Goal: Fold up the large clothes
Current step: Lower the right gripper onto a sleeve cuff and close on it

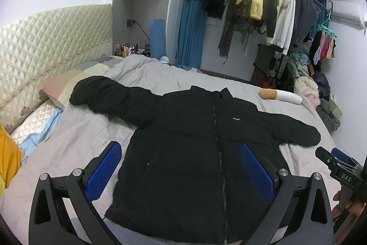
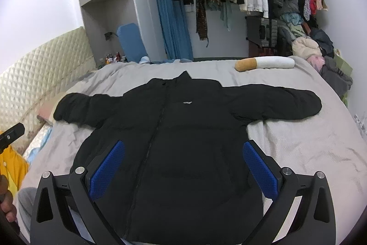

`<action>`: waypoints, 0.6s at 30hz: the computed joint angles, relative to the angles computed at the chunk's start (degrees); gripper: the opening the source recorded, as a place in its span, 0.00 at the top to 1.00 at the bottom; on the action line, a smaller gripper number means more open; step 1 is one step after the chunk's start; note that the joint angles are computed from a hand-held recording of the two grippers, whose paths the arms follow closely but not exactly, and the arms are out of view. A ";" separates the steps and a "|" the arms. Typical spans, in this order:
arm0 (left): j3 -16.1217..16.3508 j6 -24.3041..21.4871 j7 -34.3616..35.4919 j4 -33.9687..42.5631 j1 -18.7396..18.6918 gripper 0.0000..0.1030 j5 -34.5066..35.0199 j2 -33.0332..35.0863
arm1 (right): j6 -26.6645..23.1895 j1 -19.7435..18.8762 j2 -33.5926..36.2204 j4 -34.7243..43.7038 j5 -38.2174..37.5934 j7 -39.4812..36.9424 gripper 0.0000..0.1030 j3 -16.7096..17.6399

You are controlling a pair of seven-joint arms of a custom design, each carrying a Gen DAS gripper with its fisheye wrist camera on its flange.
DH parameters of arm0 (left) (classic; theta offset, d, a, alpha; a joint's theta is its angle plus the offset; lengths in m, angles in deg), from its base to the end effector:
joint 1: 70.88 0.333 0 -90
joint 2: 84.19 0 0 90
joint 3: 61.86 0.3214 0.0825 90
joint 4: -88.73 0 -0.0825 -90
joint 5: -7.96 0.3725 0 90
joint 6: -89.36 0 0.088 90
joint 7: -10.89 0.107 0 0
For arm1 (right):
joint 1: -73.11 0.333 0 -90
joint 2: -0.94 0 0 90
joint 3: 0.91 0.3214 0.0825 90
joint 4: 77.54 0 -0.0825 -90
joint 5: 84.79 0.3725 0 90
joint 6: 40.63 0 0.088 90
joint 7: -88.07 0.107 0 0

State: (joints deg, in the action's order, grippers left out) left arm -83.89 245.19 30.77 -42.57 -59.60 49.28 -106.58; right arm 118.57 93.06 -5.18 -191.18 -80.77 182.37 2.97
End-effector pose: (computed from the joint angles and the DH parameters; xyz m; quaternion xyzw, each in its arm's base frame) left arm 0.4593 -0.1359 0.5832 -0.7485 0.4696 -0.3121 0.3492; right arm 0.5186 0.2278 0.6304 -0.7217 0.5375 -0.2049 0.3850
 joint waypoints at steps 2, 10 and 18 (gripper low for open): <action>0.12 -0.04 0.58 2.49 0.25 0.00 0.27 1.94 | -1.00 -0.45 0.88 1.92 -0.31 0.49 0.00 -0.22; 1.95 -0.79 1.59 18.18 -3.10 0.00 5.21 14.07 | -1.61 -3.77 6.34 11.82 0.06 0.54 0.00 -1.33; 6.09 0.71 2.39 38.38 -9.84 0.00 13.12 29.10 | -3.79 -9.05 16.72 26.49 -2.90 3.41 0.00 -2.26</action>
State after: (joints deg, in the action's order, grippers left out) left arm -77.79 245.90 33.16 -4.19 -69.43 62.40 -77.48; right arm 114.79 84.00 11.54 -164.68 -83.68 185.78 0.71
